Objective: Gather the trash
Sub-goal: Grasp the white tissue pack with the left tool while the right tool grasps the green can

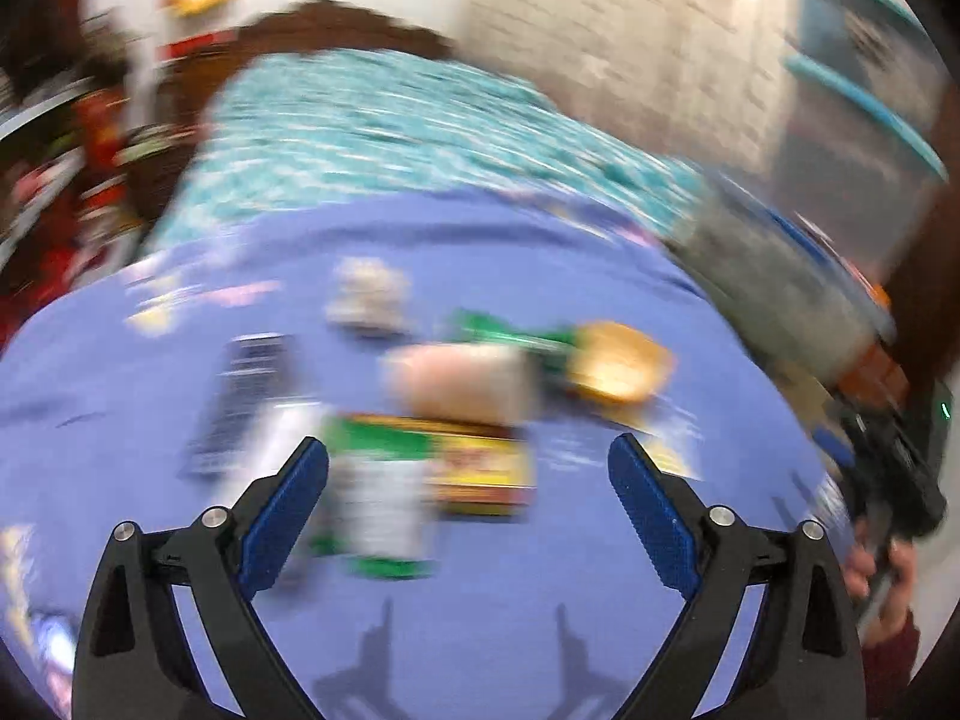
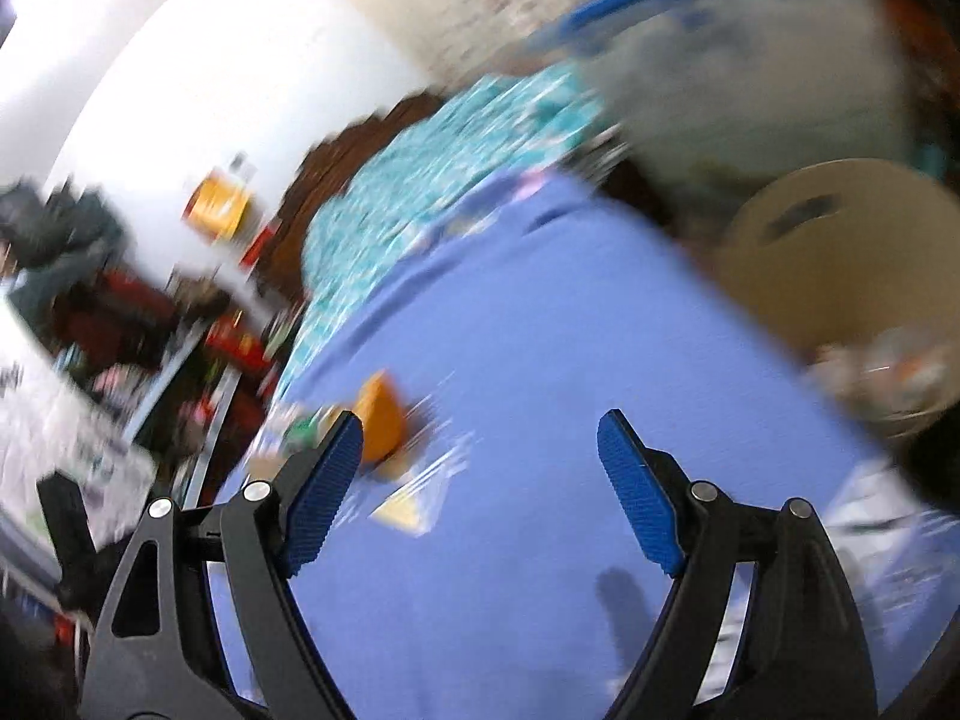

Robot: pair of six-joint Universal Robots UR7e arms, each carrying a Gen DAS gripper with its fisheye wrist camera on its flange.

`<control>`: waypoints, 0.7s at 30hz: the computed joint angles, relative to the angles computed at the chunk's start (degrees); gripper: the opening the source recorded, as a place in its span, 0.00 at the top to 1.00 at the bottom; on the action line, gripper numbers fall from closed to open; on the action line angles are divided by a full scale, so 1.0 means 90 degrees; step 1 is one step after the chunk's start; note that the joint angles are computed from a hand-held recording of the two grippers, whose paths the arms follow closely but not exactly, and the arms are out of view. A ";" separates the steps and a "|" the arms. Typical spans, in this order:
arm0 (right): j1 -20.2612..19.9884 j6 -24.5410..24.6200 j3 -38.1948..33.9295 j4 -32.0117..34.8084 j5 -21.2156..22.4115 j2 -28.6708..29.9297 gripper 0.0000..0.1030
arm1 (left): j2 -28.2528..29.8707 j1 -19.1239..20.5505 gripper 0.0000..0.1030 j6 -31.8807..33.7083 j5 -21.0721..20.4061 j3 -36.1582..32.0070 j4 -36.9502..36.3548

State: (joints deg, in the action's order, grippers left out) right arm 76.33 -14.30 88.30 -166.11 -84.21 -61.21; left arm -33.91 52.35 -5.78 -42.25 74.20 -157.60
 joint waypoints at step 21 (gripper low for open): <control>0.2199 -0.6293 -0.4427 0.1212 -0.4263 0.4127 0.48 | 0.0067 0.0909 0.60 -0.0233 -0.0400 -0.0158 0.0916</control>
State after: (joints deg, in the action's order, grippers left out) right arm 96.13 -70.93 48.46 -155.21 -122.58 -24.06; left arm -33.31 60.53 -7.87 -45.85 72.77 -149.35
